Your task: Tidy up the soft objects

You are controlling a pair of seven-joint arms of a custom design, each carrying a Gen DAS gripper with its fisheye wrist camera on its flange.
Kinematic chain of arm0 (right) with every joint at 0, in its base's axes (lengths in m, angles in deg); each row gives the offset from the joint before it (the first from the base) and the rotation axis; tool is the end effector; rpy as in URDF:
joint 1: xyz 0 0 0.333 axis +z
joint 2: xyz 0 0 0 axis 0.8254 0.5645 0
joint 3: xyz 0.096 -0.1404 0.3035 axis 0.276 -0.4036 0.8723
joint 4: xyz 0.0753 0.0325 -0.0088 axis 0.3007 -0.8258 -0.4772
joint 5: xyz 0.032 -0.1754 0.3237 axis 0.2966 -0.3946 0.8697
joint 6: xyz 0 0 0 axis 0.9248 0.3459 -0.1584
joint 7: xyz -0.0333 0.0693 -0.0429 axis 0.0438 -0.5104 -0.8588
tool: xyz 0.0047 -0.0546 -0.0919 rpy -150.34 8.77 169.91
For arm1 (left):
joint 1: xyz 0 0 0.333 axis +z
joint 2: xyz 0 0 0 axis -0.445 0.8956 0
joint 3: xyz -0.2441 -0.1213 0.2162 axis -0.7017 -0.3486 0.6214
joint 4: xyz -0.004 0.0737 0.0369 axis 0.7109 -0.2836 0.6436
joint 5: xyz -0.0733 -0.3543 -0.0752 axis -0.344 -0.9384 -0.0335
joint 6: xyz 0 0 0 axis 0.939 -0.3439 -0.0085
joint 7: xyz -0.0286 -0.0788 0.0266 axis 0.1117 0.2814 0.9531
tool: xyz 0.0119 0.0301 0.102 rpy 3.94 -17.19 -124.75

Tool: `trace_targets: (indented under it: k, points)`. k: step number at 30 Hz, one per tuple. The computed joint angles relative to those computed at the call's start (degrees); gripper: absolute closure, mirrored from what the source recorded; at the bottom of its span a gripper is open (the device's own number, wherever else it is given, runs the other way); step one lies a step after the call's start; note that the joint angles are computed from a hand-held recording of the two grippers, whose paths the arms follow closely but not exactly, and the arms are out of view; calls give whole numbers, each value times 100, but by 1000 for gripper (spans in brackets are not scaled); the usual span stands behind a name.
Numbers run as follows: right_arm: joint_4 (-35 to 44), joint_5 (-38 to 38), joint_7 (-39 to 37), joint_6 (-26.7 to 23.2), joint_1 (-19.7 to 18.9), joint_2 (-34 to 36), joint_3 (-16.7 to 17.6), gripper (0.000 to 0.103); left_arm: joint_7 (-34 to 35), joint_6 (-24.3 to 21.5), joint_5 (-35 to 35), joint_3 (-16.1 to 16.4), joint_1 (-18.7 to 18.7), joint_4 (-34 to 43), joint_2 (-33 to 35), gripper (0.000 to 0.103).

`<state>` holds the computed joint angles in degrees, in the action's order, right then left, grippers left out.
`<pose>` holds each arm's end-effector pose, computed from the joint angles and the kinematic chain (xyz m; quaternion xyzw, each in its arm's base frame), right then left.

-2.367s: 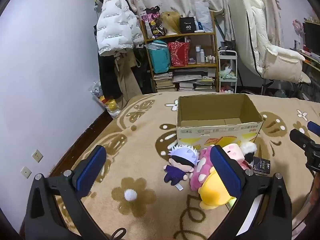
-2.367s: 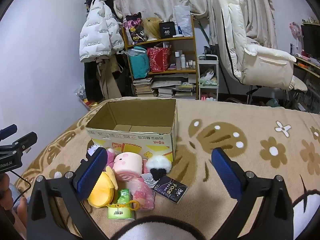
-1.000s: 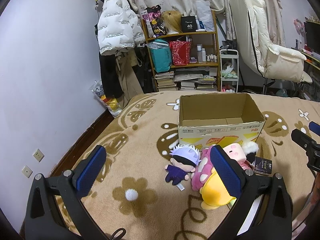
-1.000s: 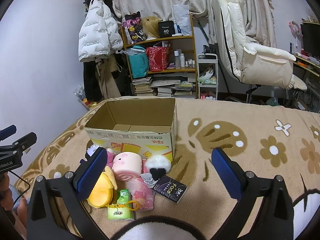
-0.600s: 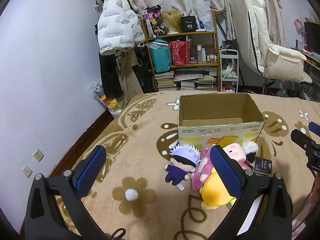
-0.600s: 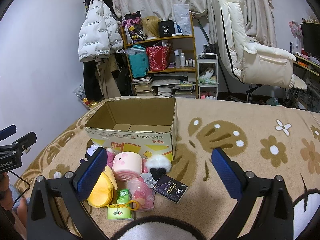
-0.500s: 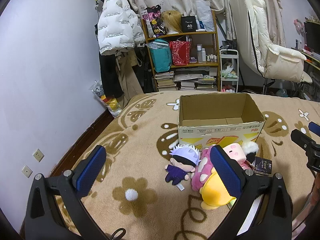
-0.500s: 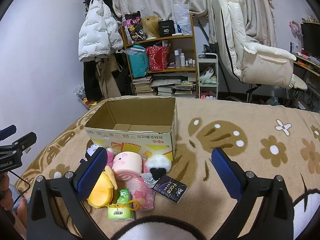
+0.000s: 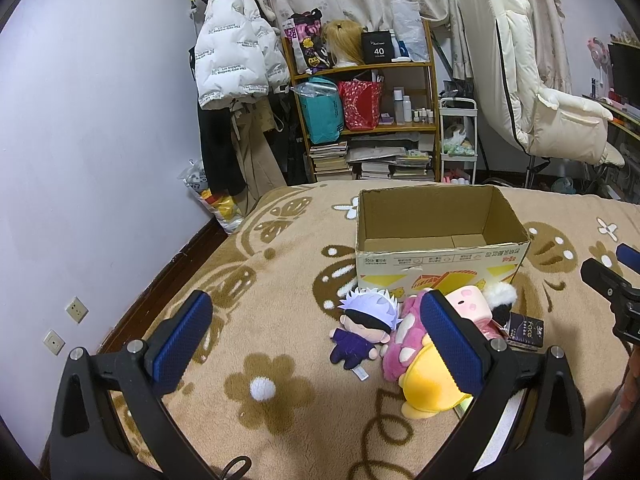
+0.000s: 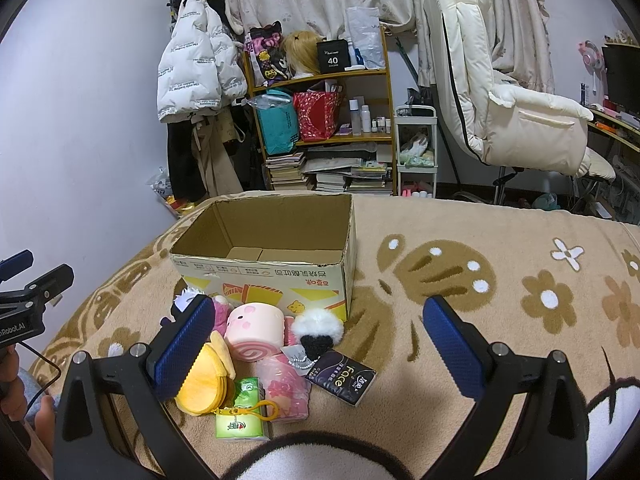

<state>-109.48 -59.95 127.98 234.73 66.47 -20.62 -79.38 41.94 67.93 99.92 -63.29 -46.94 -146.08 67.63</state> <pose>0.6195 0.0615 0.5691 -0.6211 0.6170 -0.2763 0.3965 0.6030 -0.3078 0.5911 -0.6216 0.6211 -0.2549 0.4036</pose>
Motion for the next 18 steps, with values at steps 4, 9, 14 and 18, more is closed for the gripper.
trace_targets:
  k: [4,9,14,18]
  points:
    - [0,-23,14,-8,11,-2,-13,0,-1,10,-2,3,3,-3,-2,0]
    - [-2,-36,29,-13,13,-5,-18,0,1,5,-5,1,0,-6,-3,0]
    - [-1,-48,43,-14,16,-1,-22,0,11,5,-14,0,4,-5,-3,0]
    - [2,-42,35,-13,12,4,-18,0,2,9,-11,2,4,-3,-1,0]
